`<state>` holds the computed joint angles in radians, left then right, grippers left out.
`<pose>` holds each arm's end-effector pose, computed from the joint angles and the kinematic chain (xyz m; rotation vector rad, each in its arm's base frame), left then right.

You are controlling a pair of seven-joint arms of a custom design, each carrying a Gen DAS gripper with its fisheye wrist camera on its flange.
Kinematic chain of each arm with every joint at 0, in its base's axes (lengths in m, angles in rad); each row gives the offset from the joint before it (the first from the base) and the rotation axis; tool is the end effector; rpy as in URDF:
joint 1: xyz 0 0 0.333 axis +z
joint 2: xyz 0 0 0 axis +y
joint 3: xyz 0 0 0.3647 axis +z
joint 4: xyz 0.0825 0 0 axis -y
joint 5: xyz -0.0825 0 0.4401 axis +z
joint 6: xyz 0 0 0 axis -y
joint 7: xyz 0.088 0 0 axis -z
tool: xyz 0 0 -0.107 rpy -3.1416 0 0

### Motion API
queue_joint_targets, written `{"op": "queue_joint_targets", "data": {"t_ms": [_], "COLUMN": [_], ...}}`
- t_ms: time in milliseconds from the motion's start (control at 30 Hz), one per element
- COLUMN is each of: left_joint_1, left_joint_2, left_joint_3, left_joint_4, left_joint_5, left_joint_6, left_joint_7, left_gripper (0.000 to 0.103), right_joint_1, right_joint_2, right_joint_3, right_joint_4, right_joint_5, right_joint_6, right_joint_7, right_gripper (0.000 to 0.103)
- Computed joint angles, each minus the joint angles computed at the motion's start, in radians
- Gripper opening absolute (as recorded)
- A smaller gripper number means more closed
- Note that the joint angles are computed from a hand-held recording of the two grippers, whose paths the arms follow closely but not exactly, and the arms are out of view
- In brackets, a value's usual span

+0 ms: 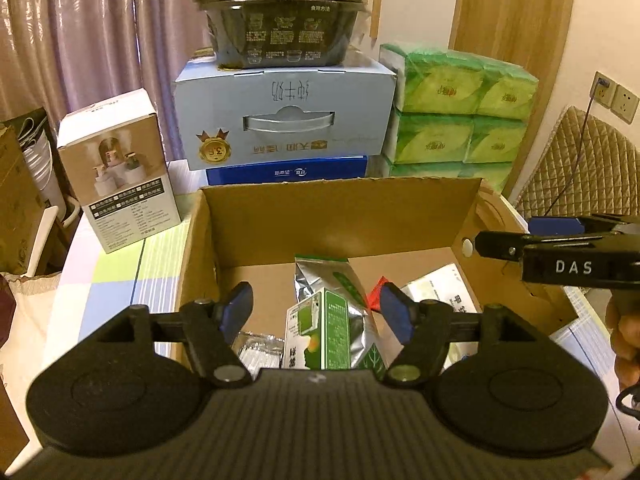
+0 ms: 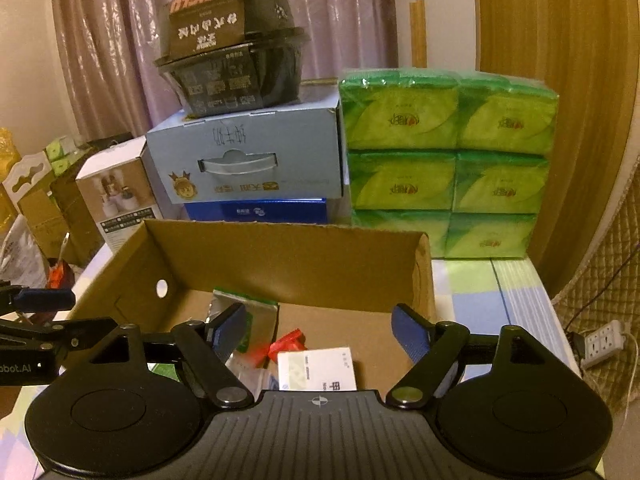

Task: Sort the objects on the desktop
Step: 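Lower both boxes into the cardboard box and open both grippers, then withdraw both grippers from the box back toward the table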

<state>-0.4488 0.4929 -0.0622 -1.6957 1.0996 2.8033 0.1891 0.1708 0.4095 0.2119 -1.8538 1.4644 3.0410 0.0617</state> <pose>0.6548 -0.4078 0.3716 -1.7040 1.8069 -0.8368 0.6873 0.1796 0.3492 -1.9198 1.2473 -0.4588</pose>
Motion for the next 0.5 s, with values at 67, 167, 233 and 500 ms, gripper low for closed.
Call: {"op": "queue_joint_targets", "data": {"t_ms": [67,167,233,500], "left_joint_1": [-0.008,-0.014,-0.015,-0.015], "left_joint_2": [-0.019,-0.053,-0.079,-0.181], "left_joint_3": [0.003,-0.001,-0.01,-0.07], "left_joint_4": [-0.021,-0.058,-0.083,-0.191], "left_joint_5": [0.01,0.028,0.04,0.103], "left_joint_6": [-0.006,-0.016,-0.026,-0.086], "left_joint_7": [-0.019,-0.059,-0.08,-0.142], "left_gripper": [0.068,0.073,0.075,0.089], "right_joint_1": [-0.003,0.002,0.009,0.057], "right_joint_2": [-0.028,-0.077,-0.117,-0.254], "right_joint_3": [0.0,-0.012,-0.02,-0.071], "right_joint_4": [-0.028,-0.077,-0.118,-0.273], "right_joint_5": [0.01,0.013,0.022,0.061], "right_joint_6": [-0.007,-0.021,-0.031,-0.073], "right_joint_7": [-0.008,-0.008,-0.02,-0.078], "right_gripper": [0.079,0.081,0.084,0.093]}}
